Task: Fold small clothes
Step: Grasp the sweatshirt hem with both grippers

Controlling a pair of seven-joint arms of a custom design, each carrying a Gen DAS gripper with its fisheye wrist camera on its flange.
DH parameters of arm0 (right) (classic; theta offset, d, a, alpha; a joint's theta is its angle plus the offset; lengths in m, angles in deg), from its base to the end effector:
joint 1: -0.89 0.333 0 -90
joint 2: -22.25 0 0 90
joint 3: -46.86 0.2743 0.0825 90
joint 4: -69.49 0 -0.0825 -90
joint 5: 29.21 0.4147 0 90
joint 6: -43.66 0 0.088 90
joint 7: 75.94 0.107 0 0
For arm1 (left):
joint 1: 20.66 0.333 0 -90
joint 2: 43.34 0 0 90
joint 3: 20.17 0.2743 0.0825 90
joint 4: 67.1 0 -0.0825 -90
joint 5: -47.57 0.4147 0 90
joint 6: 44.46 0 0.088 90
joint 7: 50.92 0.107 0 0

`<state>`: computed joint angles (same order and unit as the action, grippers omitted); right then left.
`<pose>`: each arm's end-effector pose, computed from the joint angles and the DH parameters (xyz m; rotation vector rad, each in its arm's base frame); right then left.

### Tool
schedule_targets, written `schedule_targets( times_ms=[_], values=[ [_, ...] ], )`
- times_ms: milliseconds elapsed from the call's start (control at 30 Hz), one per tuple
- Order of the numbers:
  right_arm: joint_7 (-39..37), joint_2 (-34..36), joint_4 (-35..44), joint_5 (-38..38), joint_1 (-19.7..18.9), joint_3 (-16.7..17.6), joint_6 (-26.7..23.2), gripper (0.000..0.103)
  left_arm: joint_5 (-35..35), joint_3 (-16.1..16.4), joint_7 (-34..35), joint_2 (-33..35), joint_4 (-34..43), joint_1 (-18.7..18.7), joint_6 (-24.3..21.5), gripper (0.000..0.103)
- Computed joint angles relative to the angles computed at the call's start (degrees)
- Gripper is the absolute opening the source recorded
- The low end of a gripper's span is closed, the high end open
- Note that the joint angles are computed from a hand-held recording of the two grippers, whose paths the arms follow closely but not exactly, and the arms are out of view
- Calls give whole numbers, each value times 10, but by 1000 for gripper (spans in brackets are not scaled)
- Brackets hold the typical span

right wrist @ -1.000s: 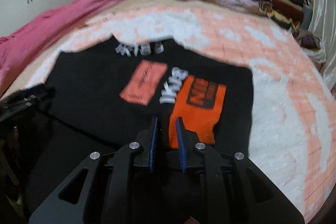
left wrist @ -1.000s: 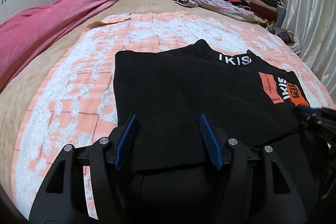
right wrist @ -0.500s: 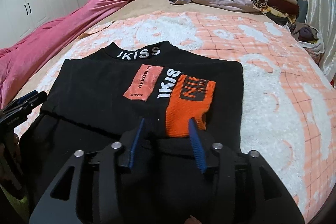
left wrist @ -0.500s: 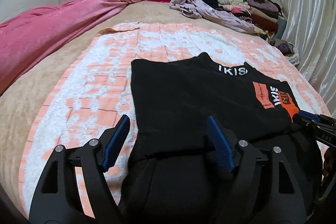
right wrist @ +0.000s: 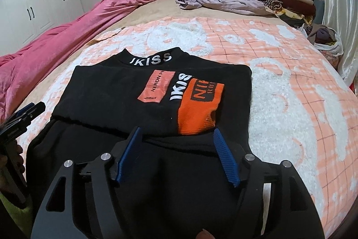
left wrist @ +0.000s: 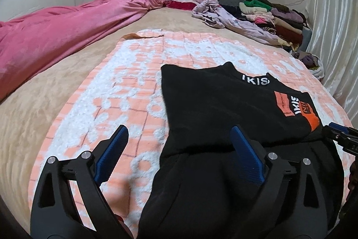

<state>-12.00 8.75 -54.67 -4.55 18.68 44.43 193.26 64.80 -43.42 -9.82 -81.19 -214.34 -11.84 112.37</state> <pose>0.5508 0.1407 0.5199 -2.0383 1.3167 -0.3724 0.4445 -0.1332 0.5045 -1.9608 1.3754 -0.7716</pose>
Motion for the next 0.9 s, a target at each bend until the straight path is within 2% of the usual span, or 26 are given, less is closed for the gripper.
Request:
schedule_targets(
  times_ms=[67, 233, 900],
  values=[
    [-4, -12, -10, 3, 1, -1, 0, 74, -4, 5, 3, -10, -7, -7, -8, 88],
    [-3, -45, -40, 3, 5, -9, 0, 77, -17, 13, 15, -44, -32, -22, -19, 90],
    [41, -179, -167, -75, 0, -41, -43, 77, -123, 63, 104, -194, -131, -121, -154, 90]
  ],
)
